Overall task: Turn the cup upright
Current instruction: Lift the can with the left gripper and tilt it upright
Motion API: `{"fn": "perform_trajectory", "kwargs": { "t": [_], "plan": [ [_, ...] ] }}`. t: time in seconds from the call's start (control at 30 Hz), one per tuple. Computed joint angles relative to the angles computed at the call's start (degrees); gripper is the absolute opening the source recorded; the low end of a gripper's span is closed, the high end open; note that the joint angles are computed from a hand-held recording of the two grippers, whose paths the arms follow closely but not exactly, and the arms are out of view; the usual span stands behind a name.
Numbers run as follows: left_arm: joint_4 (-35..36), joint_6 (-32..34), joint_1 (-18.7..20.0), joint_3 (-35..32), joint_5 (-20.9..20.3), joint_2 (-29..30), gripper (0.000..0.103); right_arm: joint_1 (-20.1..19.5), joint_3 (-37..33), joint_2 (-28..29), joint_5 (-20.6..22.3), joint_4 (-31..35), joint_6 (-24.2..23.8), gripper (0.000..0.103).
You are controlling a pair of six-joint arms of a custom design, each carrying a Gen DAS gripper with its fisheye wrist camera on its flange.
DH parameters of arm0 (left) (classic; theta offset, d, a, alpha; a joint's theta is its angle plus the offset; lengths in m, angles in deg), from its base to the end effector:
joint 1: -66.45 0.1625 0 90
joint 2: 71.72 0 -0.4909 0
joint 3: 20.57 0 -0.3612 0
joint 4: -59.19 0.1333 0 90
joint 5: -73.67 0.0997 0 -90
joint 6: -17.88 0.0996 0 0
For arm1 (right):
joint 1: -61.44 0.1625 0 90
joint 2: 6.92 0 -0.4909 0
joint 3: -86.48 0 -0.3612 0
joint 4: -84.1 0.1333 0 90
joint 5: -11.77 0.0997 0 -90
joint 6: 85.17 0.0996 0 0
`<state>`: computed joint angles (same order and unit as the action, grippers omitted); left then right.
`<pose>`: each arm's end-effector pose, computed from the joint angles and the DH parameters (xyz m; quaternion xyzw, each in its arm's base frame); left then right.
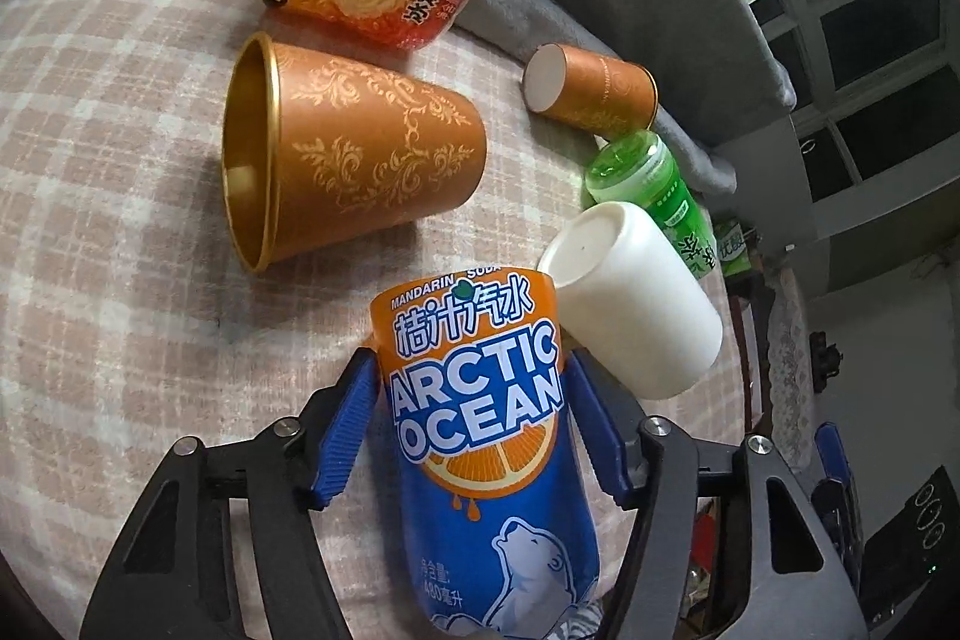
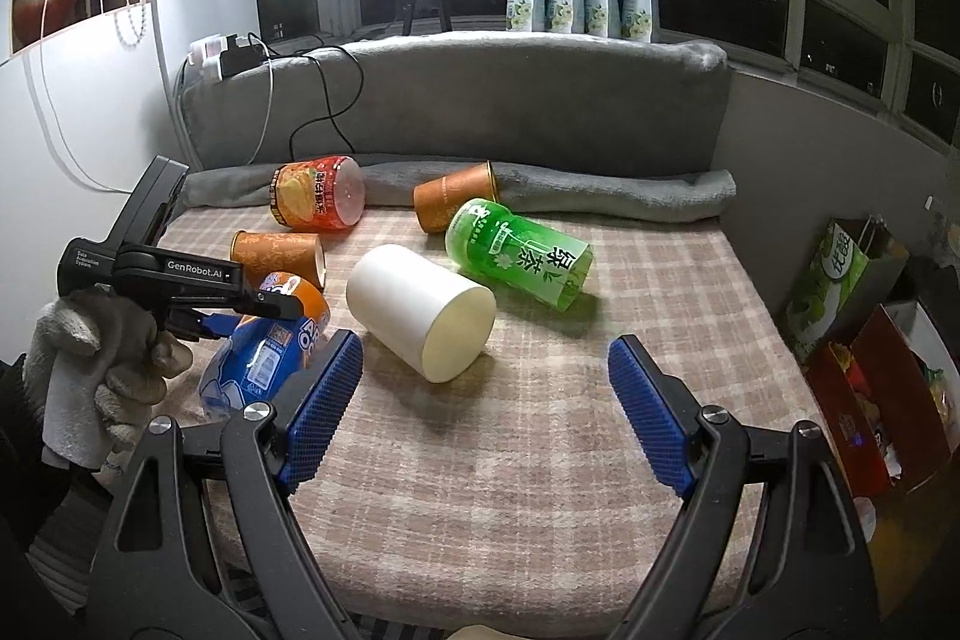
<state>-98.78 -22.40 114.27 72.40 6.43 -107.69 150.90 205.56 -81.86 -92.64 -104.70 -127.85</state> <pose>-0.3490 -0.6411 0.0767 -0.0027 0.9760 -0.1999 0.0860 0.1036 -0.5241 0.4105 0.2631 -0.8431 0.3824 0.2713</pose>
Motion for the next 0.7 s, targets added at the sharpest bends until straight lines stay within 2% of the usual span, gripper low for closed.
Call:
{"fn": "perform_trajectory", "kwargs": {
  "t": [0.4, 0.7],
  "plan": [
    [-2.6, 2.4, -2.3, 1.3, 4.3, -0.2, 0.061, 0.1, 0.3, 0.0, -0.1, -1.1, -0.2, 0.086],
    [-5.8, 5.8, -4.5, 2.2, 10.1, -0.3, 0.06, 0.5, 0.5, -0.2, -0.3, -0.9, 0.0, 0.086]
  ]
}}
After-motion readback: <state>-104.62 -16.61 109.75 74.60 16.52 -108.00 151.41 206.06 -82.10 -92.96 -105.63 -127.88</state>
